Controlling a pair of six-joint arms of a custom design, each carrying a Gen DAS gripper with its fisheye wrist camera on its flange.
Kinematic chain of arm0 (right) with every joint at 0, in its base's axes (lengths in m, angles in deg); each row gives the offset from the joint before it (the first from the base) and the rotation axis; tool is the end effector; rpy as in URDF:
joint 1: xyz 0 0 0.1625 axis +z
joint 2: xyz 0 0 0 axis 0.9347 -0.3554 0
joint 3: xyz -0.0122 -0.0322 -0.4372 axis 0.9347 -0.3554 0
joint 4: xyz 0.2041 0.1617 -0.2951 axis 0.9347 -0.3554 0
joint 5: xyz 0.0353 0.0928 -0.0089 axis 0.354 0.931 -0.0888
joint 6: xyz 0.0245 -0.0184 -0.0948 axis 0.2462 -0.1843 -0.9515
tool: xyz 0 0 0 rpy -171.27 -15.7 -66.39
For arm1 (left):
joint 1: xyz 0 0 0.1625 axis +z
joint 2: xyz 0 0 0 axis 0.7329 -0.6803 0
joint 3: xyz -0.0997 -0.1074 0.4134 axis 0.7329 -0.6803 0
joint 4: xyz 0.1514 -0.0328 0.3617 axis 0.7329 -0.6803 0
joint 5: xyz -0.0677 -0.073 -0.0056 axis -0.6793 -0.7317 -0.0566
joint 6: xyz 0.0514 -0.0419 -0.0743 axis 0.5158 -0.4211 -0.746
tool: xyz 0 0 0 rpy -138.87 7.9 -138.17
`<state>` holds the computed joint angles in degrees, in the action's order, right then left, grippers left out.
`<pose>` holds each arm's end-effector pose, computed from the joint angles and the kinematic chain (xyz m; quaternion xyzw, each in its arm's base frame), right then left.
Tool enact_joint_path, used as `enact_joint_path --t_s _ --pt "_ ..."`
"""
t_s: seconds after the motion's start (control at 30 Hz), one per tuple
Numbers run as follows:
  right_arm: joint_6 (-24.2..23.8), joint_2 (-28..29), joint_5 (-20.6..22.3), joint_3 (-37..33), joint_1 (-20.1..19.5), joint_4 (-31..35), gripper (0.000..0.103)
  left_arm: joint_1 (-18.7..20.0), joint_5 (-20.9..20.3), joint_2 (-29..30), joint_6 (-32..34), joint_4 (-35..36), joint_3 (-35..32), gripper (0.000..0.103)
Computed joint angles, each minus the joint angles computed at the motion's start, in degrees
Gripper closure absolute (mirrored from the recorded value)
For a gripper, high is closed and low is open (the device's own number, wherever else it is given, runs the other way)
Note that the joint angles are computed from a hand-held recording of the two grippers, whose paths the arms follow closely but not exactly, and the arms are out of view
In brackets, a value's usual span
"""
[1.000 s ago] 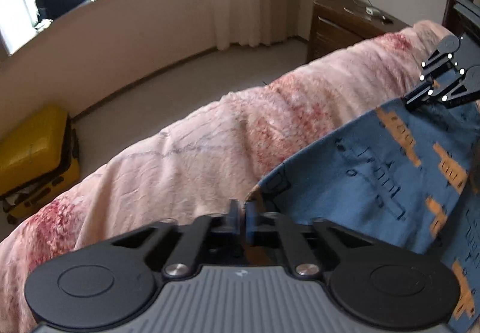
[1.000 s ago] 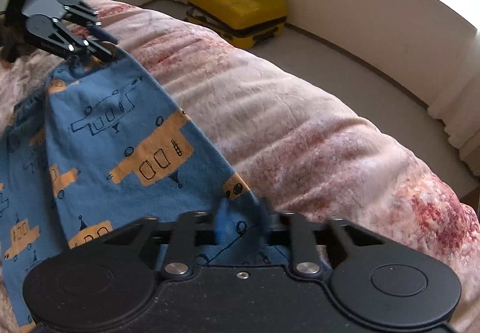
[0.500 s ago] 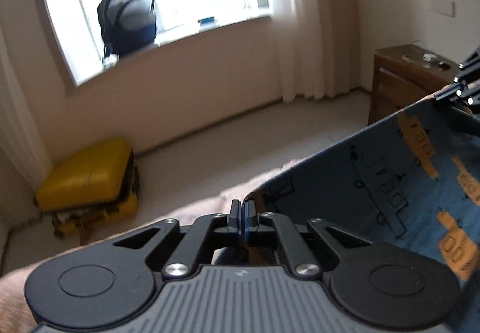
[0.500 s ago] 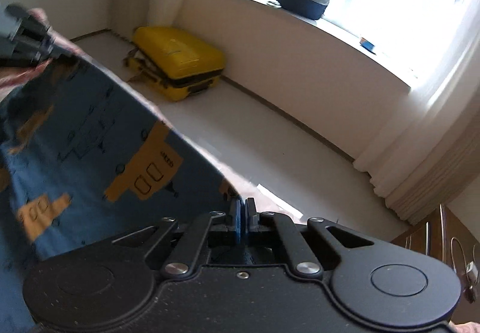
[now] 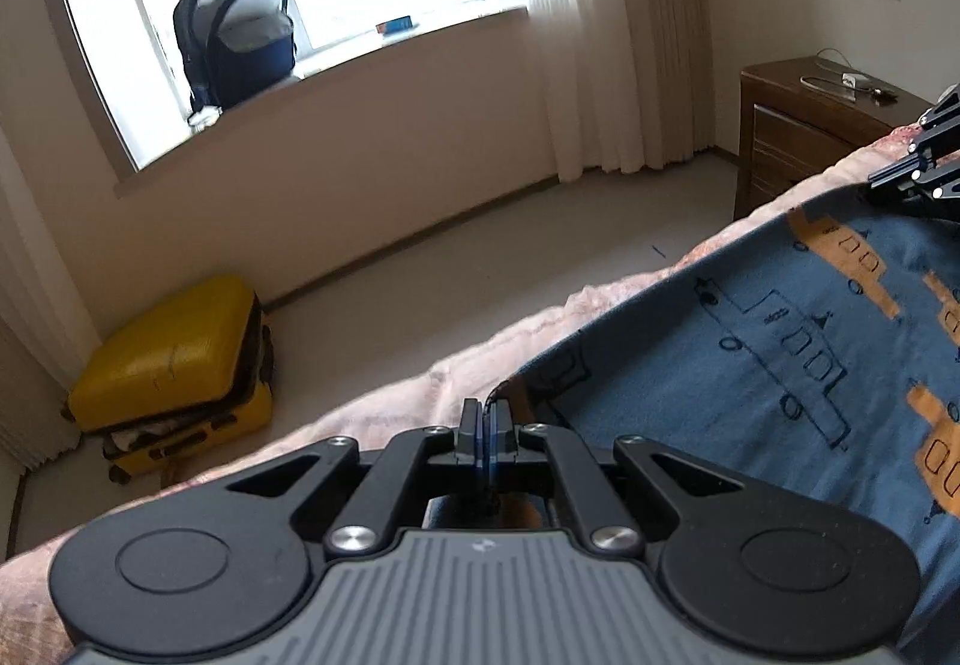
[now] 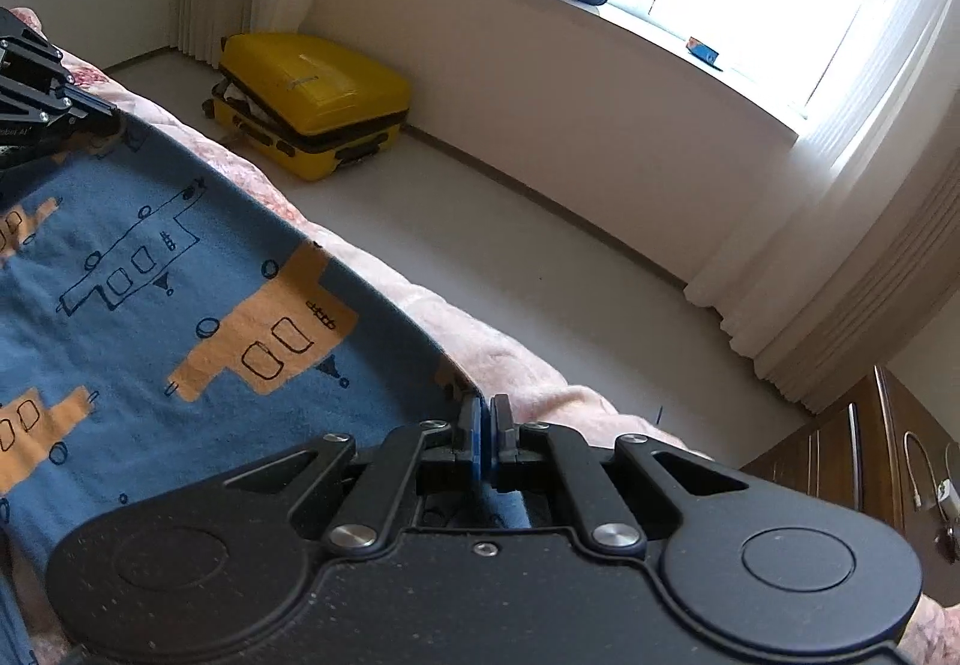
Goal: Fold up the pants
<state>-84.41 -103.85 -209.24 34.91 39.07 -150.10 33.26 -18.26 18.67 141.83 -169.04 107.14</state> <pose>0.2869 -0.6746 0.0059 0.2800 -0.8179 0.2729 0.4222 0.0459 -0.7642 0.3537 0.4604 0.7998 -0.2249 0.3127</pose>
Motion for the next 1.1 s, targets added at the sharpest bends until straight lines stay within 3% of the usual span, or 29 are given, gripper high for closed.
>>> enact_joint_path --t_s 0.1,0.27,0.37,0.5,0.7,0.83,1.1 --pt "-0.2 0.85 -0.69 -0.72 0.11 -0.82 0.101 0.12 0.0 0.06 -2.16 1.35 -0.95 0.102" --pt "-1.81 1.42 -1.29 -0.39 1.19 -4.59 0.101 0.2 -2.2 -2.26 1.34 -1.67 2.44 0.102" --pt "-2.23 0.25 -0.11 3.1 2.01 -9.23 0.101 1.35 -8.29 -4.99 1.91 -0.57 4.29 0.102" --pt "-3.78 -2.19 2.25 11.37 3.9 -18.25 0.101 3.45 -18.09 -9.38 7.3 2.49 6.23 0.102" --pt "-3.91 -5.53 3.16 25.34 8.08 -29.64 0.102 5.49 -24.55 -17.36 19.88 4.42 13.68 0.102" --pt "-0.31 -6.96 1.99 32.11 11.39 -31.17 0.103 6.24 -25.76 -22.5 22.86 4.41 19.3 0.102" --pt "7.28 -7.65 -0.38 38.83 18.34 -24.3 0.103 7.07 -21.1 -29.18 25.79 7.04 26.41 0.102"
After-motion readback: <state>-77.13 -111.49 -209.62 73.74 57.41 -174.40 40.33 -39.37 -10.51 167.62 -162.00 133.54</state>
